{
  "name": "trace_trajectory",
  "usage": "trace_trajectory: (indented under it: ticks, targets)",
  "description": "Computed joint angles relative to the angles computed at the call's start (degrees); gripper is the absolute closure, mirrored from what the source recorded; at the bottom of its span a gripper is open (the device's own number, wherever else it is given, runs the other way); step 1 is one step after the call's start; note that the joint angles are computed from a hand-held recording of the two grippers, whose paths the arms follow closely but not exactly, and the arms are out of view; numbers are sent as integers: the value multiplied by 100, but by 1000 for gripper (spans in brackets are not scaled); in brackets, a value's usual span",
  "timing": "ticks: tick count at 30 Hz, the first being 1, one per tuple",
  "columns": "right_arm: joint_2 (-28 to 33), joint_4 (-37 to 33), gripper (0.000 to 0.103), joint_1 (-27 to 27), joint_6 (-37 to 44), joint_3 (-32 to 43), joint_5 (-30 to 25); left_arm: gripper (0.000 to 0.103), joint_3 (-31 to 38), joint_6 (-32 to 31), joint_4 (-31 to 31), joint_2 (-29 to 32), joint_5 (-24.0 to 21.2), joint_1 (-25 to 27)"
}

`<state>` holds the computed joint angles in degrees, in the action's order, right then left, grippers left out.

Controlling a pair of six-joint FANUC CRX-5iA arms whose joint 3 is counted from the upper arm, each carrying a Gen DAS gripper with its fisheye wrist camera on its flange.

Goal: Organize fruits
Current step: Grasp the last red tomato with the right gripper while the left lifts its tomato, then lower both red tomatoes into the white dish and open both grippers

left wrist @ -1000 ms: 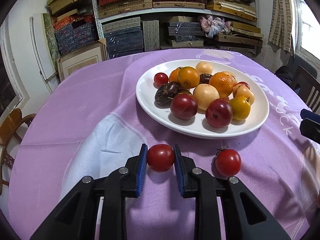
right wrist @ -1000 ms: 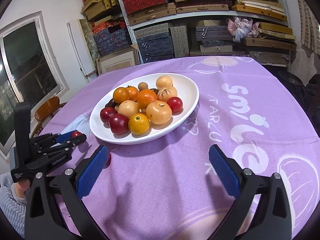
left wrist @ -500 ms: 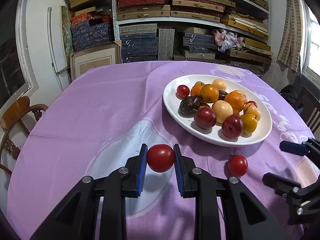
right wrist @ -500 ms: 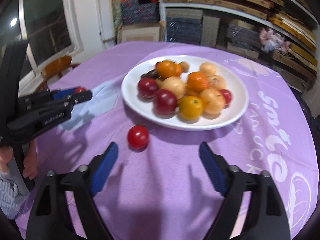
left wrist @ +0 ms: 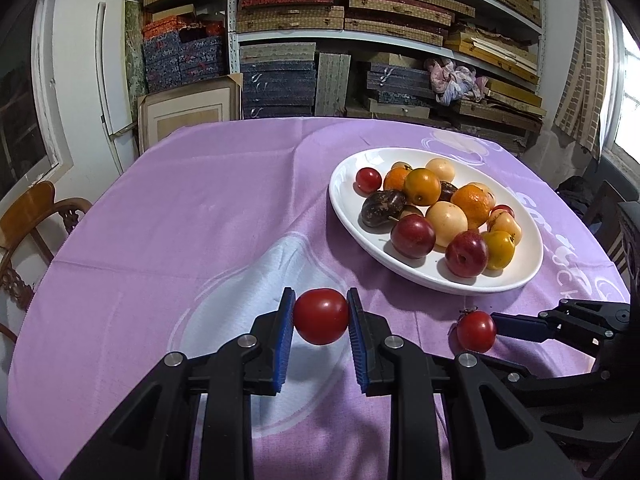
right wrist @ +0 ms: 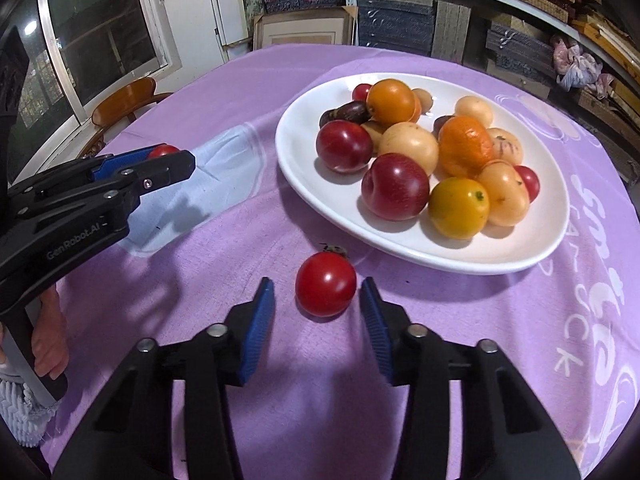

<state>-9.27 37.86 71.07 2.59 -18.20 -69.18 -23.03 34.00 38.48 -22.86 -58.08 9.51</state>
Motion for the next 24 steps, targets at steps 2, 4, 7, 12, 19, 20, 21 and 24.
trace_trajectory:
  ticks: [2,4,7,12,19,20,21,24]
  targets:
    - [27,-52,67,-65,45,10,71,77,3,8,-15,5,-3,-7]
    - [22,-33,72,-87,17,-19,112,77,12,17,-33,18,-8,-19]
    - [8,30,73,-56,3,-63,110,77,12,30,-58,27,-28,-21]
    - [-407,367,73,214,-363,-318,34,77,184,132,35,186,-317,-55]
    - [-695,1107,73,0,-400,-166,-974,77,1029,499,-216,743,27,-953]
    - [-683,1075,73,-157,-287,-123,-964,77,1152,609,-290,860,65,-1092]
    - [-677,1006,73,-350,-160,-85,-877,77,1259,723,-395,963,131,-1221]
    - [-577,906,73,-871,107,-6,-635,77,1546,1082,-754,1291,273,-1566]
